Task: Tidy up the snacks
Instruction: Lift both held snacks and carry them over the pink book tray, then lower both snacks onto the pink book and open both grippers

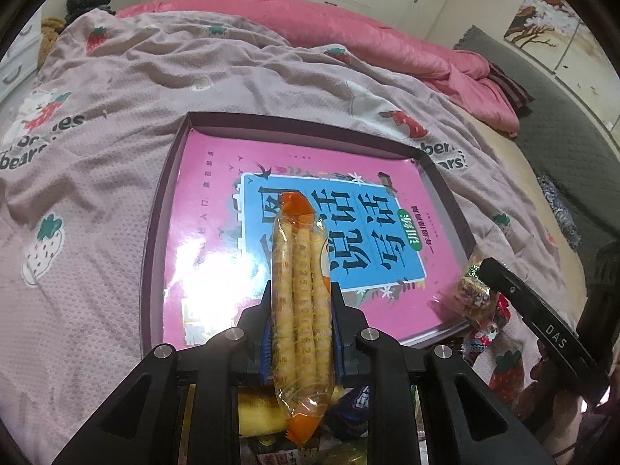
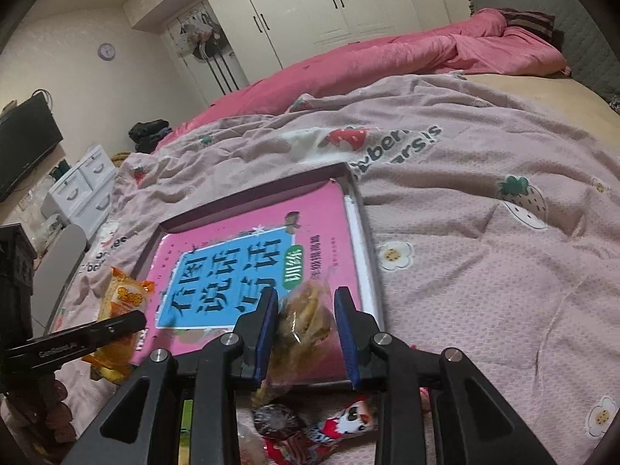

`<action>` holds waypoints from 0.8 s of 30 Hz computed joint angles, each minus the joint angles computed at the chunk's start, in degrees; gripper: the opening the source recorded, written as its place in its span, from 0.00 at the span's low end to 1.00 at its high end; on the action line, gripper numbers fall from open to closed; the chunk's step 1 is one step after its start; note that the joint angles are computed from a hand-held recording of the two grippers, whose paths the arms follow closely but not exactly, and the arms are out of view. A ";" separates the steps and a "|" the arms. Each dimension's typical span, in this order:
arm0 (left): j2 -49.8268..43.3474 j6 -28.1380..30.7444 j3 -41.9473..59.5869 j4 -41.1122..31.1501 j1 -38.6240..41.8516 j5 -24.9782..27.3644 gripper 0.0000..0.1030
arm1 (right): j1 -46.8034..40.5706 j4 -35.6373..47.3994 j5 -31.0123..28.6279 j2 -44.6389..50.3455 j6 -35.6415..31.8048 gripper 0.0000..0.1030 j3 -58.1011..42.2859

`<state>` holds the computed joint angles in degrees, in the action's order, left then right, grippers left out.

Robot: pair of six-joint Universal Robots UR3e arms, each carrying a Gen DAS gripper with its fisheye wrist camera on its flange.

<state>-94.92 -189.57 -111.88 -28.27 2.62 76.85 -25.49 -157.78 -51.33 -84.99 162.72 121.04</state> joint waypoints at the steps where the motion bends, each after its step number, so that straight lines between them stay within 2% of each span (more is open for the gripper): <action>1: -0.17 0.09 0.04 0.09 0.13 -0.20 0.23 | 0.18 -0.08 -0.59 0.40 0.09 0.30 -0.21; 24: -8.53 -1.11 5.84 2.80 1.03 1.56 0.23 | 2.17 -5.05 -6.34 1.61 -1.60 0.30 0.67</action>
